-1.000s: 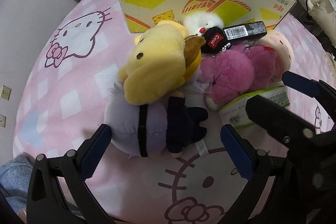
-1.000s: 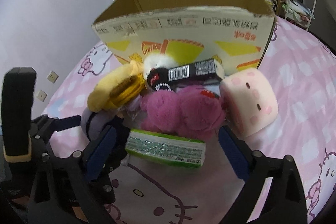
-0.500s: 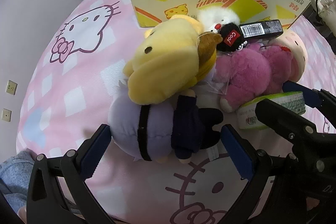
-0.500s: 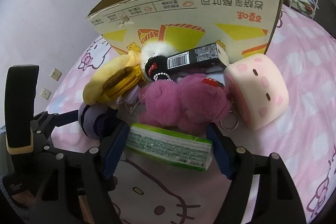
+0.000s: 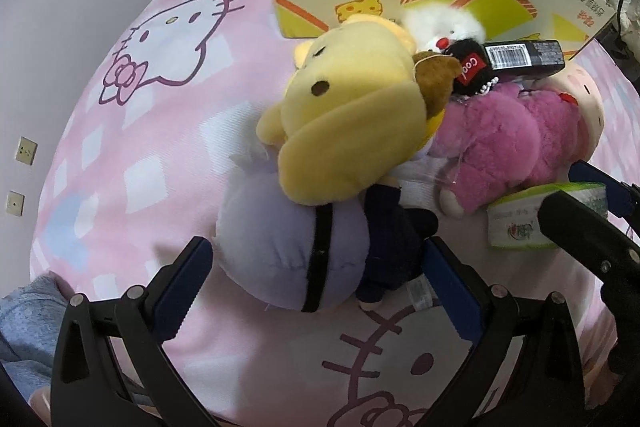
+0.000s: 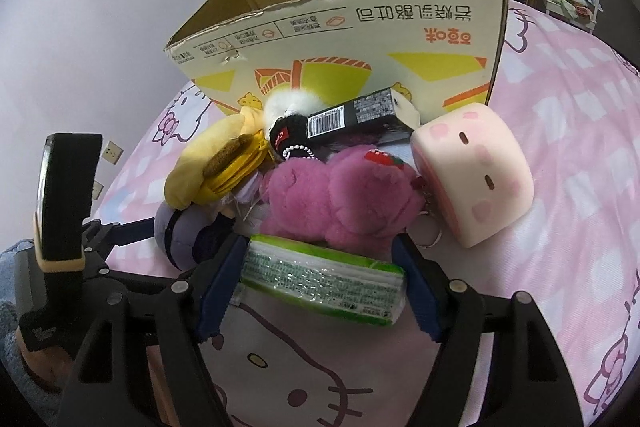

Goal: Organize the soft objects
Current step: 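Grasp the purple plush doll with the left tool while the right tool grasps the green package, then lift the doll with the left tool while the right tool carries the package over the box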

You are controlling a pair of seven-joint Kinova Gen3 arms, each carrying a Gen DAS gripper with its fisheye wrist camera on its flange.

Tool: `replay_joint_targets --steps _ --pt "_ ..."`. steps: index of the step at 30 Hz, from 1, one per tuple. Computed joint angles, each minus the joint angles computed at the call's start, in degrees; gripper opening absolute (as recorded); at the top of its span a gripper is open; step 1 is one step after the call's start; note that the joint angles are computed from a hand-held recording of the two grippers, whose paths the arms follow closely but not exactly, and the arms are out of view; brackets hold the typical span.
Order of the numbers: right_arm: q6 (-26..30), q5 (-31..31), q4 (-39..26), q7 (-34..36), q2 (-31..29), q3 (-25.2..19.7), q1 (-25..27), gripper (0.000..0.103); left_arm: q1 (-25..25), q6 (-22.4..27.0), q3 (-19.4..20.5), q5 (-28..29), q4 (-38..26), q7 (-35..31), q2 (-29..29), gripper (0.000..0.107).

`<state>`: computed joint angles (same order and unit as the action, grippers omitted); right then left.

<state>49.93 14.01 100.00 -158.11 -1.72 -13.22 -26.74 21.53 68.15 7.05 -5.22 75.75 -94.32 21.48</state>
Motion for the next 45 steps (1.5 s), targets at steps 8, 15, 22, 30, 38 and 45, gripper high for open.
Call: replay_joint_targets --steps 8,15,22,30,38,45 --pt "-0.5 0.9 0.7 -1.1 0.2 -0.3 -0.2 0.079 -1.9 0.4 0.4 3.3 -1.3 -2.1 1.6 0.092" --pt "1.4 5.7 0.9 -5.5 -0.7 -1.8 -1.5 0.079 -3.0 -2.9 0.5 5.2 1.7 -3.3 -1.2 0.089" --pt "3.5 10.3 1.0 -10.1 -2.2 -3.4 -2.2 0.078 -4.5 -9.2 0.6 6.7 6.8 -4.7 -6.6 0.089" --pt "10.3 21.5 -0.3 -19.5 -3.9 -8.0 -4.2 0.078 -6.5 -16.8 1.1 9.5 12.7 -7.2 -13.1 0.089" --pt "17.0 32.1 -1.1 -27.5 -4.9 -11.5 -6.7 0.078 -8.0 -24.8 1.2 15.6 18.1 -12.4 -20.5 0.089" --pt "23.6 38.3 -3.5 -27.2 -4.5 -12.8 -8.8 0.078 -8.9 -29.9 0.2 21.8 18.7 -16.2 -23.3 0.089"
